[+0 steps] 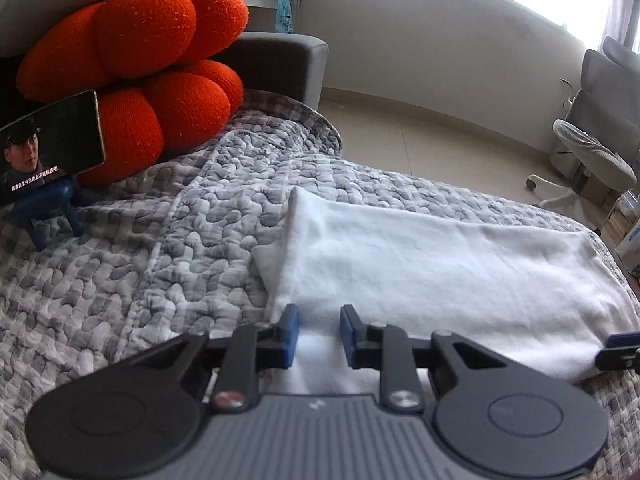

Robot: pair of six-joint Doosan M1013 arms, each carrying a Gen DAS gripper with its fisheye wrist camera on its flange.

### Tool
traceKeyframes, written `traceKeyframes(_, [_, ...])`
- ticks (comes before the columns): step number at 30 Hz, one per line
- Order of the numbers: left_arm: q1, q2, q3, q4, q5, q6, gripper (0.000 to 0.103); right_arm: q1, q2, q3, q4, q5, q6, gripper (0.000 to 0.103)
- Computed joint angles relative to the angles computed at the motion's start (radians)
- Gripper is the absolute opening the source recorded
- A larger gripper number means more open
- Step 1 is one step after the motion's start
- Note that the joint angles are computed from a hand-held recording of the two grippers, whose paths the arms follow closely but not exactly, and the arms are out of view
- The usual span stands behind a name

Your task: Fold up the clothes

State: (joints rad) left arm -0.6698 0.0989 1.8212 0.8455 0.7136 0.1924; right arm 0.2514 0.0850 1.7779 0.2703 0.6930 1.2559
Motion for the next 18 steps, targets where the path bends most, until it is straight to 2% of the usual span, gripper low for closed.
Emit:
traceKeyframes(2, [0.003, -0.003, 0.002, -0.012, -0.005, 0.000, 0.025, -0.026, -0.004, 0.005, 0.044, 0.011, -0.028, 0.027])
traceKeyframes(4, [0.007, -0.009, 0.004, -0.028, -0.013, 0.005, 0.025, -0.044, -0.008, 0.009, 0.086, 0.022, -0.058, 0.027])
traceKeyframes(11, [0.039, -0.037, 0.023, -0.104, -0.078, -0.020, 0.025, -0.052, -0.011, 0.010, 0.043, 0.020, -0.004, 0.025])
traceKeyframes(13, [0.039, -0.041, 0.024, -0.093, -0.067, -0.041, 0.026, -0.050, -0.013, 0.010, 0.029, 0.013, 0.014, 0.025])
traceKeyframes(16, [0.026, -0.030, 0.009, -0.043, 0.029, -0.068, 0.034, -0.047, -0.018, 0.009, -0.007, -0.013, 0.076, 0.028])
traceKeyframes(18, [0.025, -0.032, 0.011, -0.035, 0.031, -0.080, 0.035, -0.047, -0.022, 0.009, -0.031, -0.033, 0.124, 0.028])
